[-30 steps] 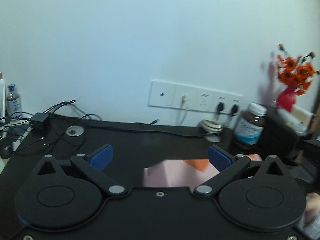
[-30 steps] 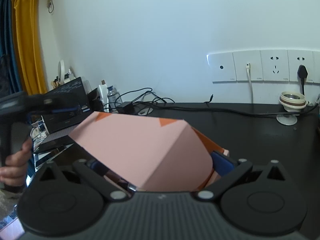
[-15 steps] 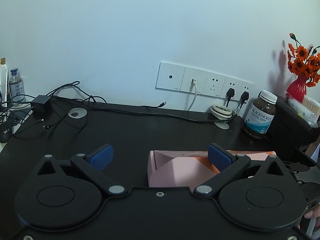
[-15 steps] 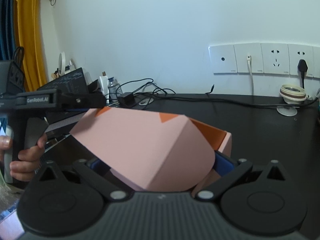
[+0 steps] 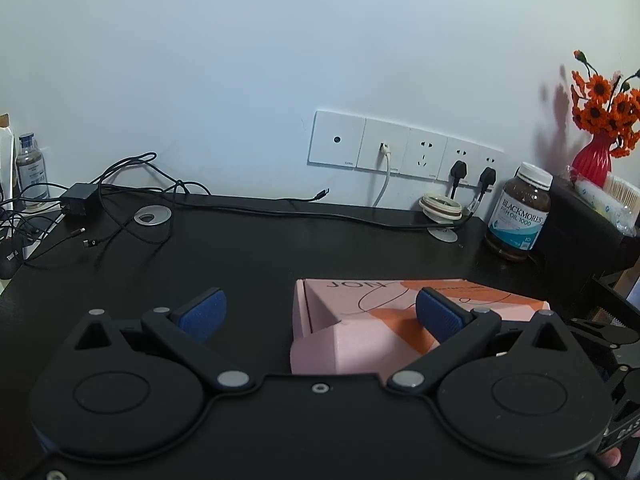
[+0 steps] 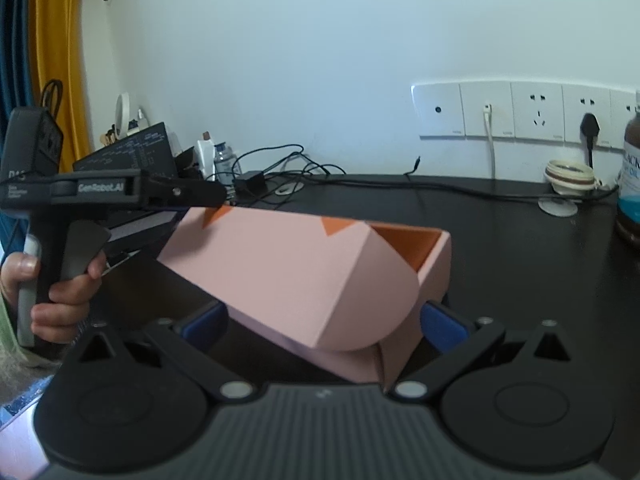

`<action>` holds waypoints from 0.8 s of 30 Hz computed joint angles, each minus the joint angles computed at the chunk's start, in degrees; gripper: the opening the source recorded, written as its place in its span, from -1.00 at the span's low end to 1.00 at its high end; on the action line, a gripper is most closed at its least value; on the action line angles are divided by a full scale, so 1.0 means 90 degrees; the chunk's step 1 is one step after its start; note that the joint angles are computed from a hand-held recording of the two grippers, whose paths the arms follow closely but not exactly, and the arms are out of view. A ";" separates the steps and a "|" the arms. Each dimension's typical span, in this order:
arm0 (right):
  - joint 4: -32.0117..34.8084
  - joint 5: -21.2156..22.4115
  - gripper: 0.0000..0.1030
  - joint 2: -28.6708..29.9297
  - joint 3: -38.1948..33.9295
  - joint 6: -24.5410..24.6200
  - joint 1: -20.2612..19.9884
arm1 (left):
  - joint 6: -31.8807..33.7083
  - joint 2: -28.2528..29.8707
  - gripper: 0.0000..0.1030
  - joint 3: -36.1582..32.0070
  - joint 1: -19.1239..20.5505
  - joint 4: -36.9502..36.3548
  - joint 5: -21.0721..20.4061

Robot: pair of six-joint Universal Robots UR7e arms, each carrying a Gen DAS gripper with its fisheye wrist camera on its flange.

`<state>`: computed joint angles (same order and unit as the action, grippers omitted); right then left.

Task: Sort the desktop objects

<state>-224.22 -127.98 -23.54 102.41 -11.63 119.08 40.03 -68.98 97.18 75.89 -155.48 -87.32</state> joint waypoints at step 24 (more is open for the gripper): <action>-0.0260 -0.0099 0.99 0.0023 0.0138 0.0349 0.0066 | 0.0082 0.0089 1.00 0.0107 0.0035 0.0071 0.0268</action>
<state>-226.57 -128.87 -23.33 103.65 -8.49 119.67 40.78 -68.18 98.14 76.20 -154.84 -84.91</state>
